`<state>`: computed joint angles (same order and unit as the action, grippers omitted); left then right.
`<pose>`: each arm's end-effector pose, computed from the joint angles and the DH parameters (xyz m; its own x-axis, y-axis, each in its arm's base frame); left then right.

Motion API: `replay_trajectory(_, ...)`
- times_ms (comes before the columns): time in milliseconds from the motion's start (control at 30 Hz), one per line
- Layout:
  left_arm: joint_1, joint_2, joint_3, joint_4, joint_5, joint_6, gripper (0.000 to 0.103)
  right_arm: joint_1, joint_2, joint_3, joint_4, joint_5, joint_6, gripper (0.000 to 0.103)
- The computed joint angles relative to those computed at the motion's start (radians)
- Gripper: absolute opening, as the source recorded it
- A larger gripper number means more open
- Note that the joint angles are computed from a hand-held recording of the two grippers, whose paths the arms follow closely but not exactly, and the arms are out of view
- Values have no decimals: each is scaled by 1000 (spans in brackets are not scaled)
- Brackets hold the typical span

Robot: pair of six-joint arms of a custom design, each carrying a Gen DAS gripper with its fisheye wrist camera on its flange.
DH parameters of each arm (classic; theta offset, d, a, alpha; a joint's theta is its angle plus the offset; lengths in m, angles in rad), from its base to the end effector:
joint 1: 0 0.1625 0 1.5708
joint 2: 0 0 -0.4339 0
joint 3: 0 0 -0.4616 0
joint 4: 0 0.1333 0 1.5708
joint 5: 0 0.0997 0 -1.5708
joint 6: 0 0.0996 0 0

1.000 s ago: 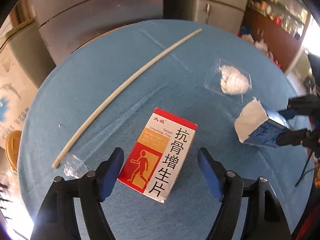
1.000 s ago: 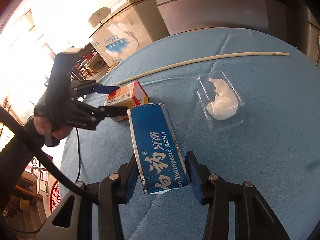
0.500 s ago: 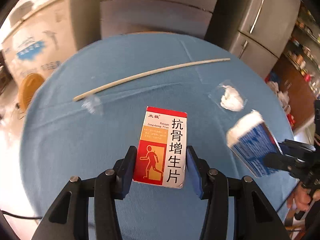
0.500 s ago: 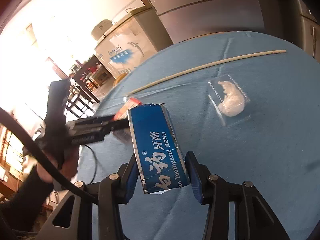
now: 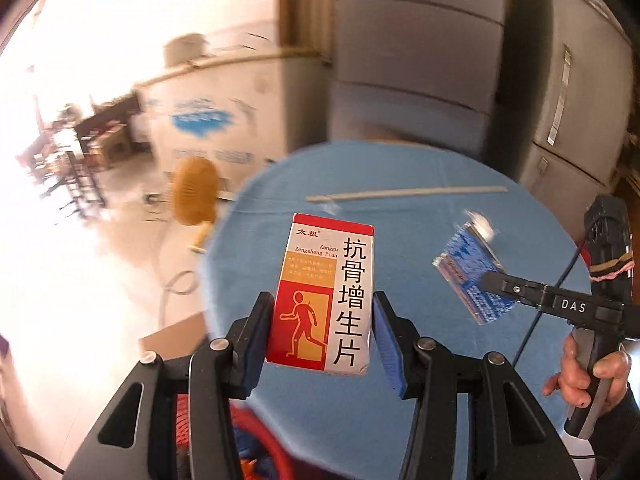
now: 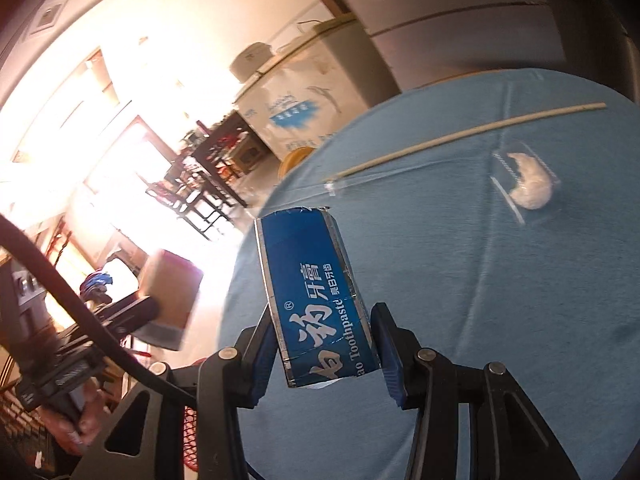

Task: Collect trash
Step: 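Carry the medicine box and toothpaste box over the red basket with both tools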

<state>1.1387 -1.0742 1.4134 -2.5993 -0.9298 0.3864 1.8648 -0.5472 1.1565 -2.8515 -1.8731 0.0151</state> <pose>-0.1472 -0.7798 0.3922 -0.6999 0.2551 -0.6671 0.6336 0.6528 -0.4152 0.3560 -0.8182 0.1117 -0.9707 -0.0881 0.2237 -0.2123 0.7508 -0.6255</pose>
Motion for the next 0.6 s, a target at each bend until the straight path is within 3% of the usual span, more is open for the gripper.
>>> replay_trajectory(300,-29,-181,163,-185,207,-8,51,56,17,6,-30,46,-60,49)
replay_trajectory(600,-20,-286,255,-413,372,144,51,118,82,-45,-11,67,-119,49)
